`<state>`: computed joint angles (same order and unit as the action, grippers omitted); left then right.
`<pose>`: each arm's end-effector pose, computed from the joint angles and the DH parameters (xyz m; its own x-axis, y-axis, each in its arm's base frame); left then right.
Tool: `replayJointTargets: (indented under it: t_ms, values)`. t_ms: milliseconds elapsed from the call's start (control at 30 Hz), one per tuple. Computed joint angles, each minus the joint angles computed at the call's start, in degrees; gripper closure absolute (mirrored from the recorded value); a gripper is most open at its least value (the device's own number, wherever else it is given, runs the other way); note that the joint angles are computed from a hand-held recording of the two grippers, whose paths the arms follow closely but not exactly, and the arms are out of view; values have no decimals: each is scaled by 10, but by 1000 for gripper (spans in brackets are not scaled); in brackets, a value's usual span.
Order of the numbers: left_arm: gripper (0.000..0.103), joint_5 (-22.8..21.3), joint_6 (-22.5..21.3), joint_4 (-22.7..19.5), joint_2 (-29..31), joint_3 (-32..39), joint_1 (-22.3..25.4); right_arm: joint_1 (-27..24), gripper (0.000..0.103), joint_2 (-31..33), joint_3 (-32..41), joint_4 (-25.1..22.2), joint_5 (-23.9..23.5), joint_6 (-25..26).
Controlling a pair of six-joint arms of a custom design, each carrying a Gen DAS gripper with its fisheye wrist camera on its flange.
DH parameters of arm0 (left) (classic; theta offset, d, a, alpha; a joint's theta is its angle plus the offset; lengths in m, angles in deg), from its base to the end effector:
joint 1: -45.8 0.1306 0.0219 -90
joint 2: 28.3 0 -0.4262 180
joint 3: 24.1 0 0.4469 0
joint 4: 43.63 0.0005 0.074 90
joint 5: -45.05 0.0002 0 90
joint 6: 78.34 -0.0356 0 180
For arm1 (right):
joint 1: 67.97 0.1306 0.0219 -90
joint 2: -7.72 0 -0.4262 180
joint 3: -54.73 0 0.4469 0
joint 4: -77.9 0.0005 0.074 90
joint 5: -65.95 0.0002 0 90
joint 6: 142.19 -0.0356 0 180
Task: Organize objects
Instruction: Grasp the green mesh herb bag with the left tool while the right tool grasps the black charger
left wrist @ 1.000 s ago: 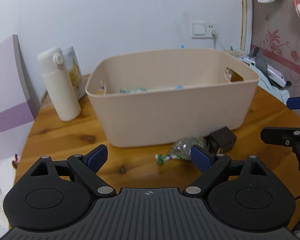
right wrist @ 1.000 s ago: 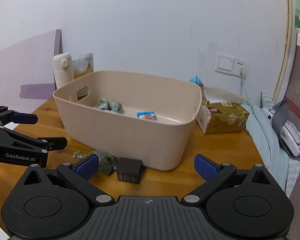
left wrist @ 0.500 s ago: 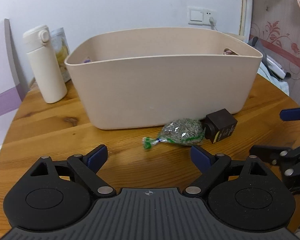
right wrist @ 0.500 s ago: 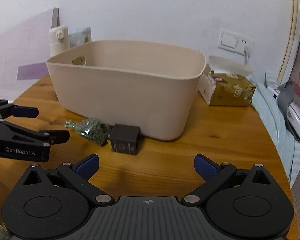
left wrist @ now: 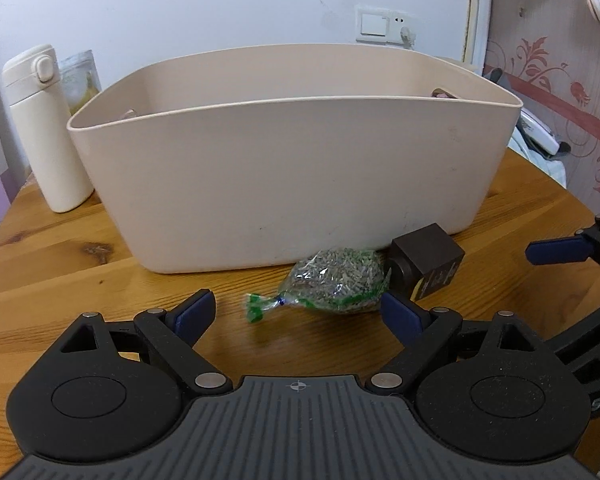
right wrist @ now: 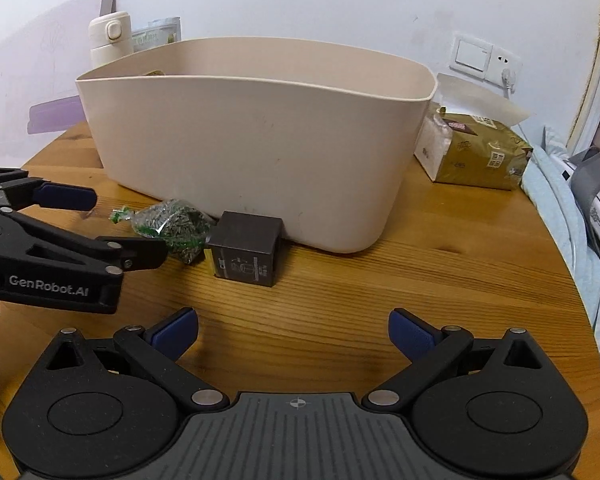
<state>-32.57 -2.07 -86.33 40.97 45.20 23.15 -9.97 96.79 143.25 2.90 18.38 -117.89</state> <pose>0.3640 -0.1607 0.4556 -0.4838 0.4531 -0.7487 0.6552 0.7547 0.0334 0.2787 0.3997 0.4553 -0.7003 0.1487 -0.6981 0.2468 0.9682 -0.0414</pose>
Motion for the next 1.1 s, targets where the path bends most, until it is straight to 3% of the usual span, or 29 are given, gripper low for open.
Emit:
replayJointTargets:
  t_ms: [367, 567, 800, 967, 1100]
  values:
    - [11, 5, 19, 4, 27, 10, 3, -18, 0, 18, 5, 35, -14, 34]
    - [12, -19, 31, 6, 42, 20, 10, -30, 0, 28, 10, 58, -13, 55]
    - [12, -27, 32, 11, 49, 25, 23, -35, 9, 39, 16, 73, 5, 58]
    - [19, -27, 34, 12, 44, 23, 27, -40, 11, 35, 11, 83, 1, 47]
    - [28, -28, 37, 9, 40, 23, 25, -38, 20, 34, 10, 83, 2, 41]
